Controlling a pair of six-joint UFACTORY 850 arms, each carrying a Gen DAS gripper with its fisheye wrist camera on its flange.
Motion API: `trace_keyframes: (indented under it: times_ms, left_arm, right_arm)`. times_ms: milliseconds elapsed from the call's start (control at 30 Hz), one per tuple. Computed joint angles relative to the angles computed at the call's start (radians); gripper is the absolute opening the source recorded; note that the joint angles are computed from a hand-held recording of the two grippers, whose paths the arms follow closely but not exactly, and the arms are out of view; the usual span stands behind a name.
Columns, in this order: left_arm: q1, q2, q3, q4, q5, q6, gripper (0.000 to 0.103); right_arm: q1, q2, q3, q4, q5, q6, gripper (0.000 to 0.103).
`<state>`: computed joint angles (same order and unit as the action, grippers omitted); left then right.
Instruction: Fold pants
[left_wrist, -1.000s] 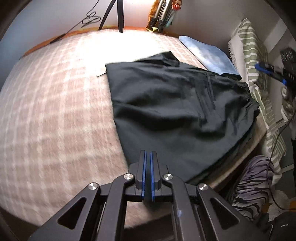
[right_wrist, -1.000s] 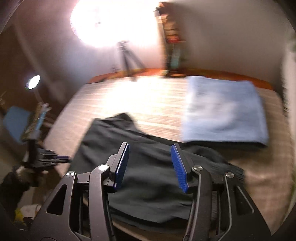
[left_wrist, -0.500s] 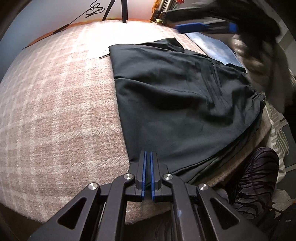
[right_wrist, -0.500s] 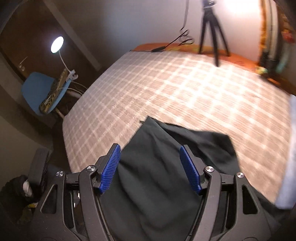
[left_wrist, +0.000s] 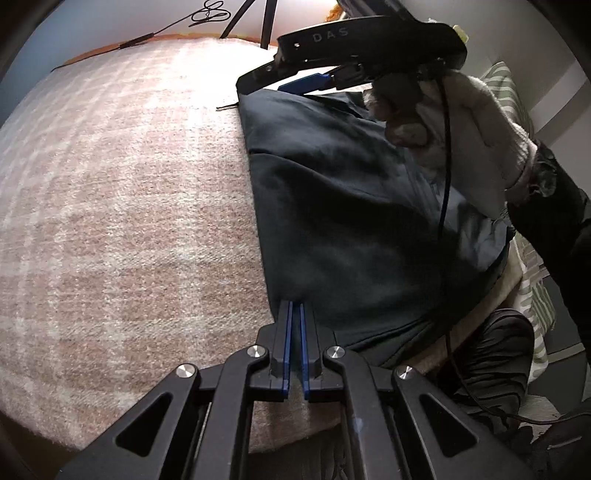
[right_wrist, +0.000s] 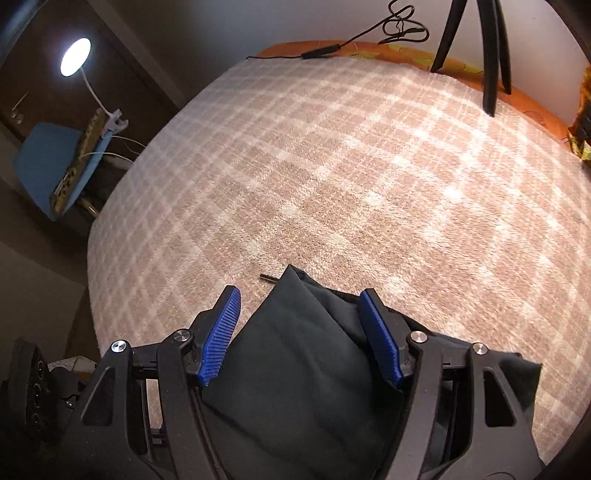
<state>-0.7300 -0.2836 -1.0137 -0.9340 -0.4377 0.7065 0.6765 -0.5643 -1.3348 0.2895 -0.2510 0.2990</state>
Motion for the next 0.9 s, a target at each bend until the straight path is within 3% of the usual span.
trace_keyframes:
  times_ms: [167,267,400,467,633,767,900]
  left_arm:
    - [0.011,0.012,0.003,0.048,0.009,-0.050,0.001]
    - [0.006,0.003,-0.005,0.094,0.028,-0.090,0.001]
    - [-0.002,0.005,-0.007,0.127,0.034,-0.101,0.002]
    - [0.004,0.004,-0.010,0.120,0.018,-0.097,0.002]
    - [-0.008,0.022,0.004,0.165,0.022,-0.127,0.002]
    - [-0.018,0.053,0.044,0.144,0.052,-0.100,0.002]
    - [-0.010,0.070,0.062,0.116,0.024,-0.073,0.002]
  right_arm:
    - [0.007,-0.028,-0.038,-0.086,-0.035,0.045,0.069]
    - [0.021,-0.039,-0.053,-0.229,-0.049,0.161,0.066]
    - [0.046,-0.062,-0.099,-0.349,-0.115,0.204,0.019]
    - [0.049,-0.061,-0.105,-0.354,-0.125,0.215,0.011]
    - [0.049,-0.033,-0.088,-0.523,-0.084,0.397,0.004]
    - [0.031,-0.049,-0.103,-0.505,-0.069,0.412,0.004]
    - [0.031,-0.062,-0.113,-0.539,-0.077,0.460,0.004]
